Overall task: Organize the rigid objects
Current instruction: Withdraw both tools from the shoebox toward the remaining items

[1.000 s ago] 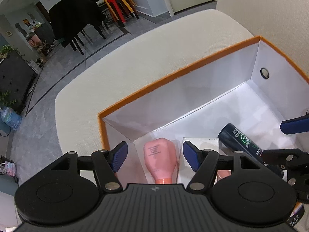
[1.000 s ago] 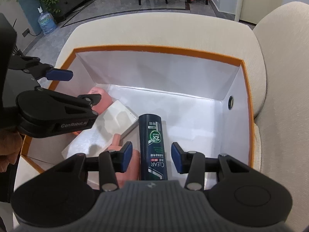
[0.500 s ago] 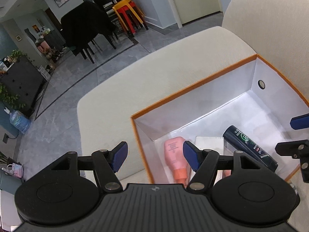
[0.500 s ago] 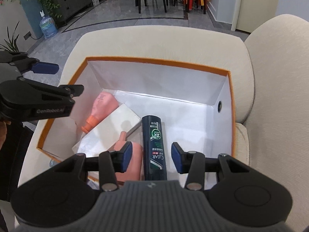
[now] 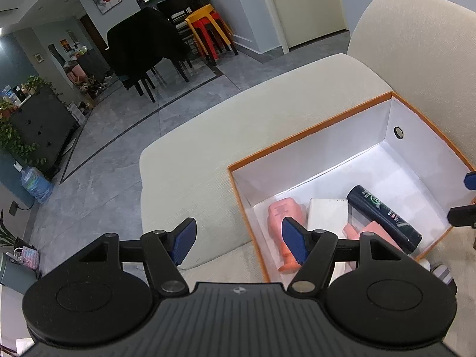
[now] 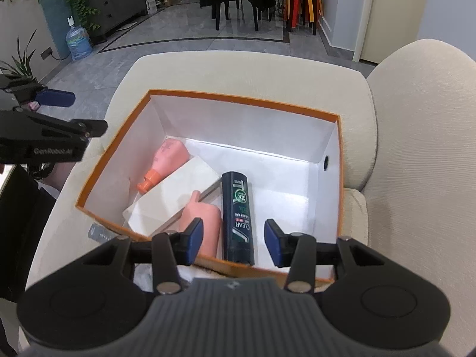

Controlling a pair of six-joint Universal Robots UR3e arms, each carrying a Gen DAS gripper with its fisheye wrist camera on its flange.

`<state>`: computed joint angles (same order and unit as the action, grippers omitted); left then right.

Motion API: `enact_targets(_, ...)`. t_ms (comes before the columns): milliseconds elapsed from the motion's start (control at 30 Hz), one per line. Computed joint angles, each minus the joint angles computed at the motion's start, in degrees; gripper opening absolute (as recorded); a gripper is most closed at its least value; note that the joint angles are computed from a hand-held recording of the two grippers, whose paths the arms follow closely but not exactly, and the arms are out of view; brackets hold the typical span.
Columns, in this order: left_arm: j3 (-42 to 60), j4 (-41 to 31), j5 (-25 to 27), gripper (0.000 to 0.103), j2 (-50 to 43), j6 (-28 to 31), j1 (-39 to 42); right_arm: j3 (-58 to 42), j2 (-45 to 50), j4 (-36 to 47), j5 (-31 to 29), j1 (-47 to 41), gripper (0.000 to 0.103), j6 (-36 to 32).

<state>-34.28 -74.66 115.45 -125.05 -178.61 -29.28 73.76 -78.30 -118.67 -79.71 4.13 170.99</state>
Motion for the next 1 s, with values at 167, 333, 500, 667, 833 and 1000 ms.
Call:
enact_targets(167, -11.2, 5.5, -0.8, 0.078, 6.8, -0.3, 0.7, 5.4, -4.5, -0.9, 0.2, -1.0, 0.046, -1.5)
enact_targets(333, -20.5, 9.8, -1.8, 0.078, 12.7, -0.5, 1.1, 10.8, -8.9, -1.4, 0.8, -2.5, 0.046, -2.8)
enact_targets(500, -32.5, 15.7, -3.8, 0.078, 19.7, -1.1, 1.9, 16.6, -13.8, -1.8, 1.9, -4.8, 0.046, -4.4)
enact_targets(667, -45.2, 23.0, -6.0, 0.078, 26.5, -1.8, 2.9, 22.8, -18.7, -2.5, 2.5, -7.5, 0.047, -6.6)
enact_targets(833, -56.0, 28.5, -7.8, 0.078, 32.4, -2.5, 4.0, 29.0, -22.9, -2.6, 3.7, -11.0, 0.05, -8.5)
enact_targets(1000, -65.3, 32.1, -9.9, 0.08, 38.1, -3.7, 5.0, 35.9, -26.8, -4.0, 3.7, -14.3, 0.05, -10.4)
